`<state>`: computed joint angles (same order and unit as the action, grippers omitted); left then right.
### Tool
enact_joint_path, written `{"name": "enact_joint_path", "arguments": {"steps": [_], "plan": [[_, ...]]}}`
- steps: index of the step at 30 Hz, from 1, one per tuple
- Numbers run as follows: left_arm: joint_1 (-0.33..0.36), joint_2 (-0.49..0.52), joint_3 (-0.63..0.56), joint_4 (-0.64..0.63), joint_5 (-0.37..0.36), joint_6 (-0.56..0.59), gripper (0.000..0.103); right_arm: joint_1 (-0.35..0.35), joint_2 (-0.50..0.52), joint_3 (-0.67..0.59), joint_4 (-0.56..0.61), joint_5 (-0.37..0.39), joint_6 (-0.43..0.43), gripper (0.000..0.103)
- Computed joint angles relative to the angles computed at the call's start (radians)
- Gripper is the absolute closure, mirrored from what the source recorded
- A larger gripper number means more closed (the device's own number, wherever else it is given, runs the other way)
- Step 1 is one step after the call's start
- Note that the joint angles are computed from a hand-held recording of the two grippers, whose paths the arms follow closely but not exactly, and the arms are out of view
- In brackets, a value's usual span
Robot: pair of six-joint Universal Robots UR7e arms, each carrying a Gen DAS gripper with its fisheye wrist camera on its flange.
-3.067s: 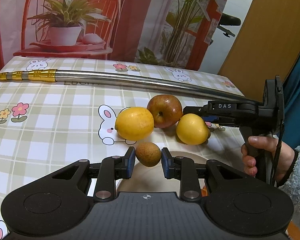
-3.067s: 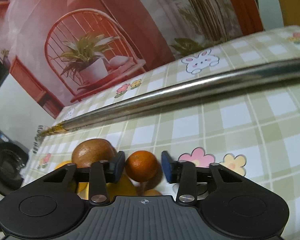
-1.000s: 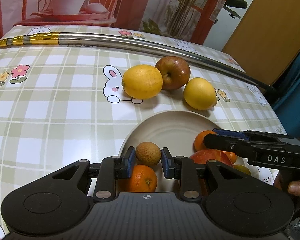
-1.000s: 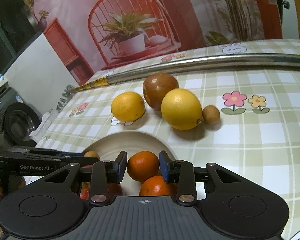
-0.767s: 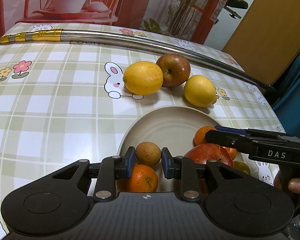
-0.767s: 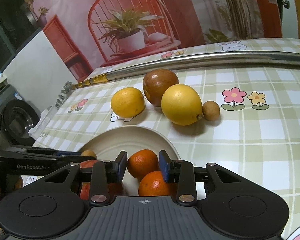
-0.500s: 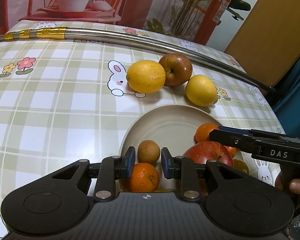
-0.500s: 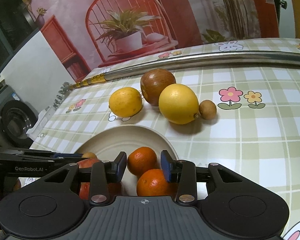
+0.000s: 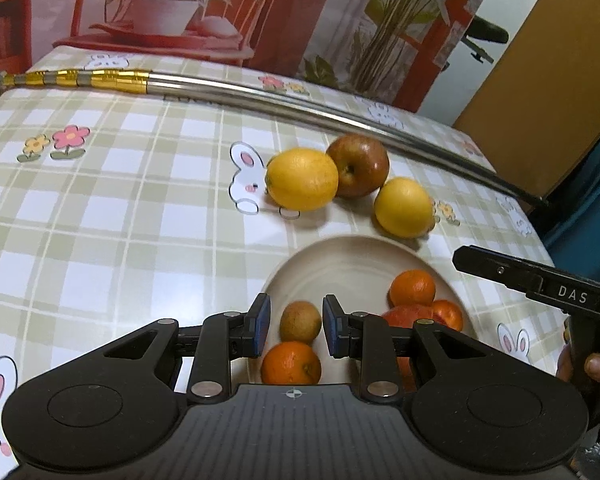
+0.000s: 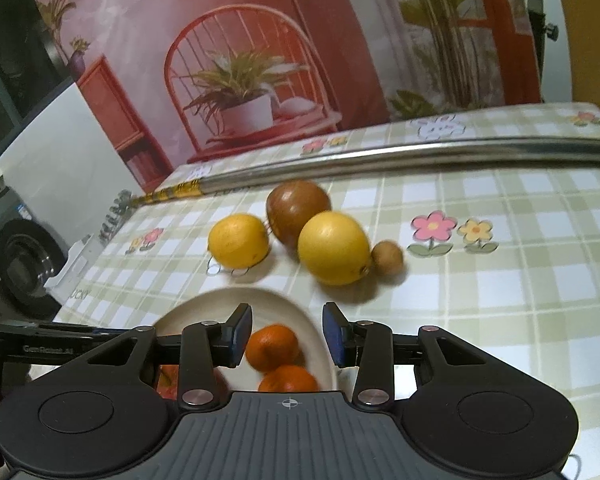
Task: Organize fruits
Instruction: 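Open both tools to release the kiwi and mandarin onto the plate, then move both tools back toward the remaining fruit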
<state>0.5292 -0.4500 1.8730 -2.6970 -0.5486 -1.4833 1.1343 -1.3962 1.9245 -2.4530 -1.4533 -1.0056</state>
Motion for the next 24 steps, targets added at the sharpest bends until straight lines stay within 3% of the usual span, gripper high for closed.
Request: {"name": "enact_joint_path", "arguments": {"steps": [15,24], "plan": [[0.023,0.003,-0.078,0.012,0.049,0.159,0.073,-0.009,0.026,-0.043,-0.072,0.015,-0.003,0.065],[0.040,0.016,-0.098,0.006,0.036,0.176,0.073,-0.023,0.041,-0.055,-0.079,0.011,-0.009,0.065]]}}
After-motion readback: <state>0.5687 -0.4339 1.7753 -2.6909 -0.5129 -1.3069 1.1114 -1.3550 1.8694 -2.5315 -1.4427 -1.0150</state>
